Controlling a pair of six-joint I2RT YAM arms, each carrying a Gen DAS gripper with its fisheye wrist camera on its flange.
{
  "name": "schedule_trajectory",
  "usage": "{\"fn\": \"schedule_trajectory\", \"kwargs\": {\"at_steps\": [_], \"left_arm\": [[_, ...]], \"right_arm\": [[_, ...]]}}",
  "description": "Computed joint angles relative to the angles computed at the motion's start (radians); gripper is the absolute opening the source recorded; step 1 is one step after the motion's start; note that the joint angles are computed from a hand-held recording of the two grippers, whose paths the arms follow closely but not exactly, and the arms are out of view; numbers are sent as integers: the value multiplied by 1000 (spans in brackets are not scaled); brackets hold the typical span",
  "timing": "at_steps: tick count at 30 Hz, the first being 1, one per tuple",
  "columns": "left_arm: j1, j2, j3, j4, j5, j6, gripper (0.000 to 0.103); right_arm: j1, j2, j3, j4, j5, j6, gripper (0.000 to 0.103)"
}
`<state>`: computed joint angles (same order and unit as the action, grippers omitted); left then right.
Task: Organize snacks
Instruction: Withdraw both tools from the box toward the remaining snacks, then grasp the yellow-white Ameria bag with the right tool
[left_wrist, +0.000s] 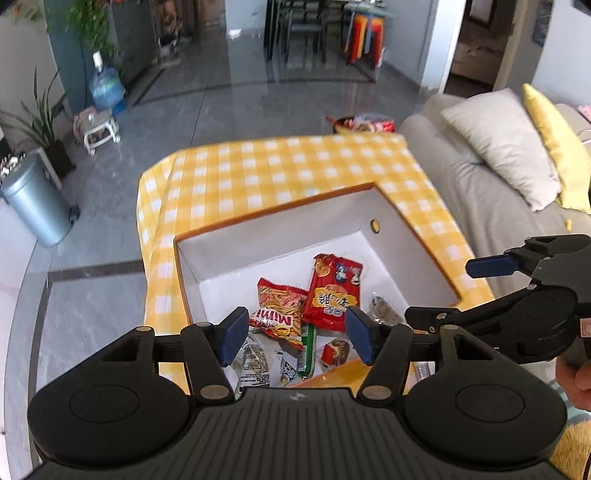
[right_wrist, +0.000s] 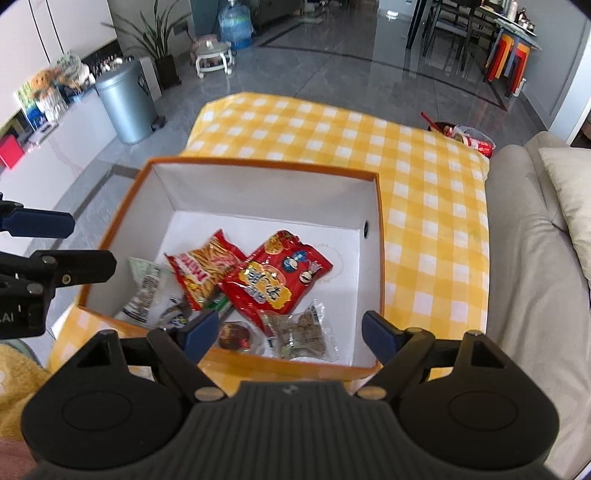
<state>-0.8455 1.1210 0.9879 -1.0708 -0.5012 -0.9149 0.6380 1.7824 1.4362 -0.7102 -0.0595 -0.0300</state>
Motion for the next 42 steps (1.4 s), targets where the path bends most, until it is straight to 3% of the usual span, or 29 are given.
{"fn": "schedule_trajectory", "kwargs": {"at_steps": [4,12,17,21,27,35,42], "left_arm": [[-139,-29,19,-78,-92,-108,71],[-454,-21,61,-287,-257,-432,72],[-626,20,43,-361,-280,-619,73],[-732,72,-3,-349,-248,-718,73],[-816,138,-90,-238,-139,-778,73],[-810,178,-192,-48,16,-740,73],[-752,165,-260,27,113,-676,73]], "right_arm": [[11,-115,-100,30,-12,49,82],[40,-378,-329,77,-52,164,82],[64,-547,-485,99,-47,220,82],[90,-658,-609,117,-27,260,82],[184,-743,-763,115,44,315,82],[273,-713,-866,144,73,366,81],[230,-635,-923,260,11,317,81]]}}
